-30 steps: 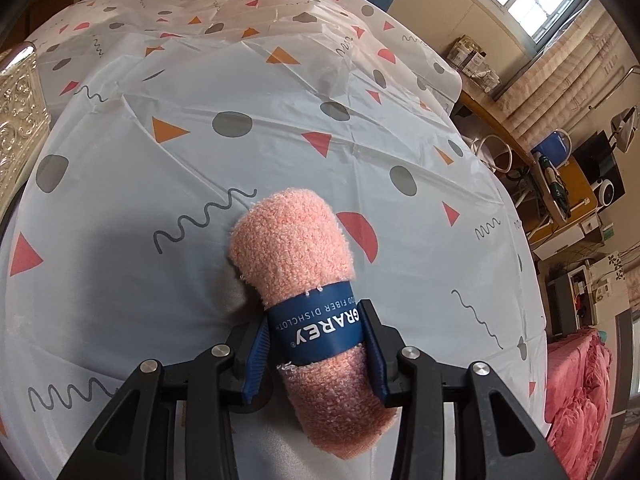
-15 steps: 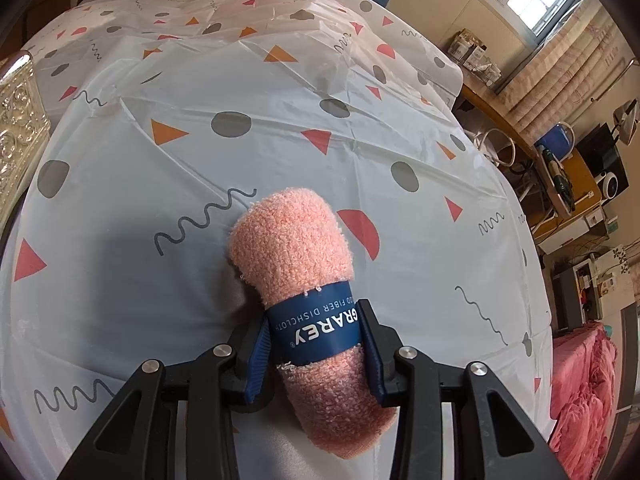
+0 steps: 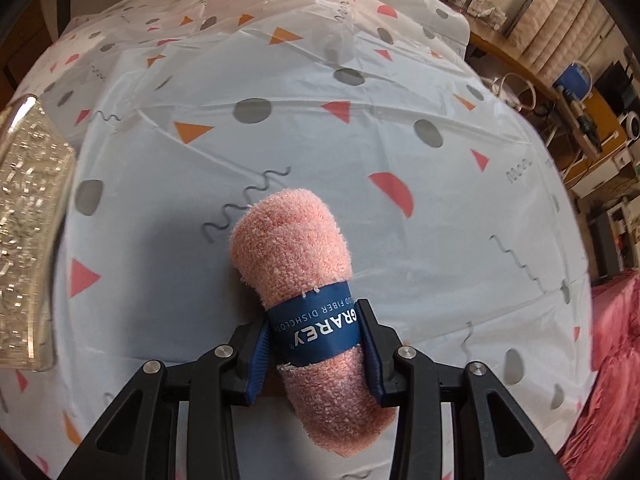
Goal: Organize soft objects
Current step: 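Carry the pink towel roll into the gold tray and open the right gripper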
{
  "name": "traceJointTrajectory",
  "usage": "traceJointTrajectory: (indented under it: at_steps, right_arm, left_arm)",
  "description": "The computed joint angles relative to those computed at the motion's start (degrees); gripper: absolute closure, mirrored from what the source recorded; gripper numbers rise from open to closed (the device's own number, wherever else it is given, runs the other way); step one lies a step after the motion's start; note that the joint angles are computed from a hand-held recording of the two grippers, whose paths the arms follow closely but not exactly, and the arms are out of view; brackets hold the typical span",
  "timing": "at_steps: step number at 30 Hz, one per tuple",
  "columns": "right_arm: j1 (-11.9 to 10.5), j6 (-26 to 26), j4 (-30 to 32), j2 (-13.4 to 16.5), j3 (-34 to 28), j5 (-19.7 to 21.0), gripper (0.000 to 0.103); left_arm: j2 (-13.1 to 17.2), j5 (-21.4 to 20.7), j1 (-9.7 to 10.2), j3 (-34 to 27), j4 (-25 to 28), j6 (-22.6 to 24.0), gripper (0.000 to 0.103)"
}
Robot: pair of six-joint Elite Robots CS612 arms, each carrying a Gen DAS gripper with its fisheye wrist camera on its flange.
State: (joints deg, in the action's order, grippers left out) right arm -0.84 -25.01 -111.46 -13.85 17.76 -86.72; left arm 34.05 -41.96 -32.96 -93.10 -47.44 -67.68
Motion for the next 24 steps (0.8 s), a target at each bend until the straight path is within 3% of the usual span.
traceJointTrajectory:
  at_steps: [2,4,8,11,17,24]
  right_arm:
    - [0.1,-0.5,-0.8,-0.7,1.2,0.7,0.064]
    - [0.1,2.3,-3.5,-1.6,3.0,1.0,0.064]
    - [-0.9,9.7,-14.1,-6.3,11.1,8.1,0.064]
    - [-1.0,10.2,-20.6,-9.8,17.1,11.8,0.064]
    - [-0.4,6.9,-32.4,-16.9,28.7,21.3,0.064]
    - [2.3,-7.9,-35.9,-24.8,41.0,33.4,0.064]
  left_arm:
    - [0.1,0.4,-0.09,-0.2,-0.1,0.0,0.035]
    - [0.3,0.5,-0.12,-0.5,-0.1,-0.1,0.035]
    - [0.4,0.3,0.04,-0.8,0.2,-0.7,0.035]
    - [0.7,-0.2,0.09,-1.0,0.0,-1.0,0.035]
    - [0.8,-0.7,0.15,-1.2,0.7,-2.0,0.034]
    - [1.3,-1.1,0.38,-2.2,2.5,-5.3,0.031]
